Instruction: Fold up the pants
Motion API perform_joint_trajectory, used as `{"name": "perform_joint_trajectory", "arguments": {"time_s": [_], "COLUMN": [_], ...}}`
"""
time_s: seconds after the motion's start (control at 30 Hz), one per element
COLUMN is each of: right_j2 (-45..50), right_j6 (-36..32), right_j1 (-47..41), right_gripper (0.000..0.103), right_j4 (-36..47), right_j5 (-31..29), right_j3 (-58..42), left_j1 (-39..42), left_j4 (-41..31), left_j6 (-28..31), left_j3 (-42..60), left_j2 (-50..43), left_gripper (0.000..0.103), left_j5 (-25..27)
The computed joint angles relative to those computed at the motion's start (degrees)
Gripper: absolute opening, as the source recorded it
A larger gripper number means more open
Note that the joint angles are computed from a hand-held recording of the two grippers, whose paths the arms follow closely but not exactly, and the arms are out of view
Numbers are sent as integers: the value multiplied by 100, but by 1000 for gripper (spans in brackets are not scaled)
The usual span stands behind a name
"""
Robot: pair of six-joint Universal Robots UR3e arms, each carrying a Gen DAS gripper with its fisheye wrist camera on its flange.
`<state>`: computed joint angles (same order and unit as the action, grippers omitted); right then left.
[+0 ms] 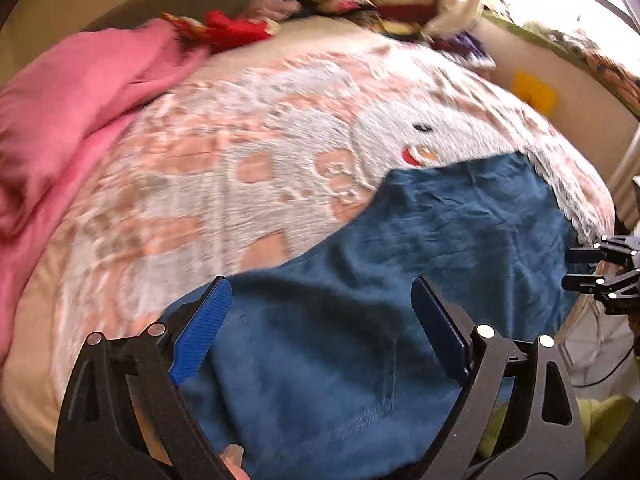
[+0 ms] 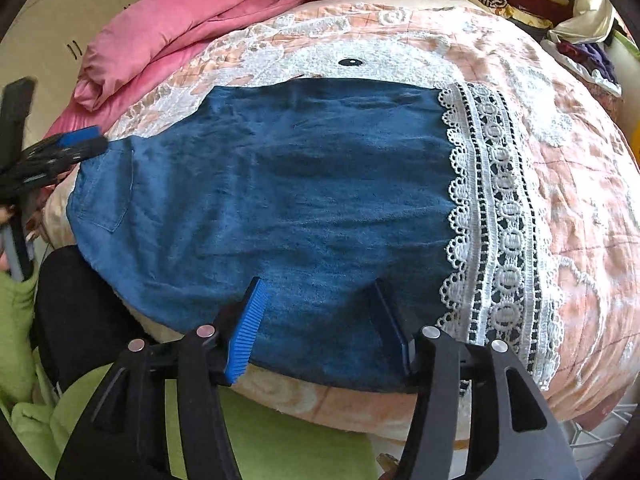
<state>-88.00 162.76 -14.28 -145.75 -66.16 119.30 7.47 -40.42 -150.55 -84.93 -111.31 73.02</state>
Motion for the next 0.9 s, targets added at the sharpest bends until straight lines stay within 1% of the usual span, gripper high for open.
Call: {"name": "perform_joint_trajectory", "arguments": {"time_s": [0.07, 0.13, 0.2, 0.23, 0.3, 0.4, 0.5, 0.57, 0.63, 0.73, 0.77, 0.8, 0.9], "right_j2": [-15, 13, 45, 48, -4, -16, -97, -152, -294, -620, -766, -859, -1034], "right_j6": [-25, 5, 24, 9, -7, 42, -7, -18, -56, -148, -178, -194, -193], "right_j1": [-44, -47, -46, -66, -102, -148, -241, -286, -351, -529, -632, -718, -1036], "right_gripper": [53, 53, 53, 54, 54, 54, 54, 54, 54, 54, 56, 58, 59], "right_j4": [6, -18, -52, -47, -59, -128, -184, -197, -152, -90, -84, -59, 26], "right_j5": [42, 61, 71, 82, 106, 159, 229, 262, 331, 545, 602, 650, 820], "right_j3": [28, 27, 29, 34, 94, 176, 321, 401, 483, 618, 662, 666, 568], "left_j1": [-210, -373, -563, -552, -404, -250, -19, 80, 181, 414, 474, 476, 279], "left_j4": [-101, -42, 233, 407, 407, 507, 268, 361, 623, 493, 410, 341, 225], "left_j6": [27, 19, 140, 165, -52, -329, -537, -598, -653, -780, -819, -853, -860], "left_j3": [601, 869, 1025, 926, 915, 923, 1028, 890, 584, 387, 340, 335, 515], "left_j2": [-604, -961, -1344, -1368, -1407, -1470, -1527, -1448, -1222, -904, -786, -700, -656], "left_gripper": [84, 84, 77, 77, 79, 85, 87, 86, 84, 83, 83, 83, 83], "left_j5": [358, 809, 1402, 1488, 1324, 1263, 840, 653, 433, -303, -582, -737, -831]}}
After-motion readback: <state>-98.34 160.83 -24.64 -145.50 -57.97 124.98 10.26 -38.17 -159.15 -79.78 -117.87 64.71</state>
